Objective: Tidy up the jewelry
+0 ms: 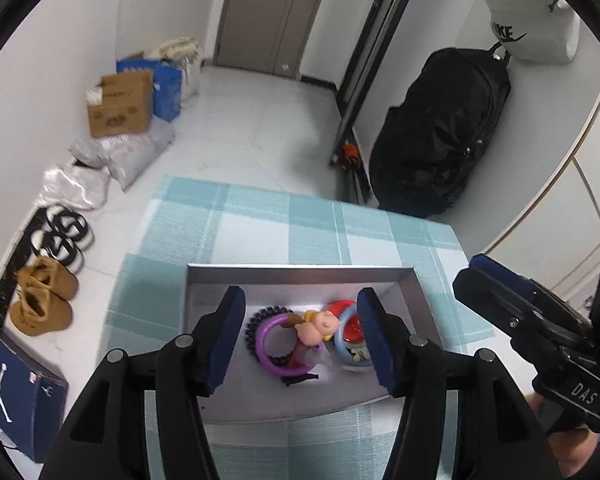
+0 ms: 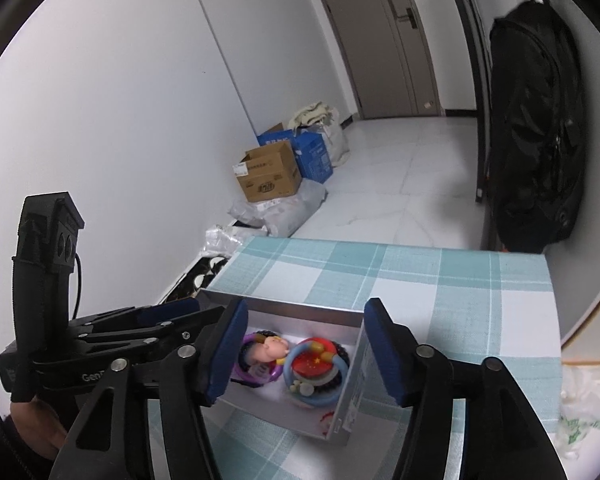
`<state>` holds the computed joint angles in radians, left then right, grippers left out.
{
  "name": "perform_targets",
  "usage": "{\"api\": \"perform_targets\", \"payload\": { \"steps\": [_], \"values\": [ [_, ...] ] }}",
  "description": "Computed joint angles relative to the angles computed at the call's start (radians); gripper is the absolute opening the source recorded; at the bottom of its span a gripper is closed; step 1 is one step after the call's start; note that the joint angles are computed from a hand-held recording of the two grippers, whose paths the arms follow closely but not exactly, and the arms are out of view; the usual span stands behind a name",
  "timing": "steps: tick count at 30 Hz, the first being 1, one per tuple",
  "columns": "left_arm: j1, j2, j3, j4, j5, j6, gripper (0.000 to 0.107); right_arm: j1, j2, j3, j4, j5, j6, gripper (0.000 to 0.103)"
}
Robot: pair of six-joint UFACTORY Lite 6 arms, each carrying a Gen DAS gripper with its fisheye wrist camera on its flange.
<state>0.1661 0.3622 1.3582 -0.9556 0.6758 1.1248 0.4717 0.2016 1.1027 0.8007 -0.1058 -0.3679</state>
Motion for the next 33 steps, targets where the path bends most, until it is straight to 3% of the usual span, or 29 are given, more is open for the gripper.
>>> {"api": "perform_targets", "payload": {
  "steps": [3,9,11,13,18,33],
  "values": [
    [-0.008,-0.067,-0.08,-0.081,-0.08,0.108,0.067,0.017,-0.014,-0.015,0.06,-0.036,-0.074,0.069],
    [0.021,-0.138,-0.153,-0.233,-0.097,0.271,0.069,0.051,-0.083,-0.111,-0.098,-0.132,0.084,0.079],
    [0.028,-0.171,-0.189,-0.289,-0.113,0.319,0.076,0.069,-0.111,-0.15,-0.11,-0.165,0.096,0.084],
    [0.036,-0.216,-0.241,-0.374,-0.14,0.402,0.084,0.093,-0.136,-0.176,-0.053,-0.19,0.038,0.086],
    [0.055,-0.308,-0.35,-0.524,-0.174,0.571,0.088,0.182,-0.223,-0.258,0.143,-0.293,-0.161,0.102],
    [0.091,-0.462,-0.518,-0.569,-0.181,0.628,0.089,0.358,-0.297,-0.334,0.401,-0.443,-0.36,0.103]
  ]
}}
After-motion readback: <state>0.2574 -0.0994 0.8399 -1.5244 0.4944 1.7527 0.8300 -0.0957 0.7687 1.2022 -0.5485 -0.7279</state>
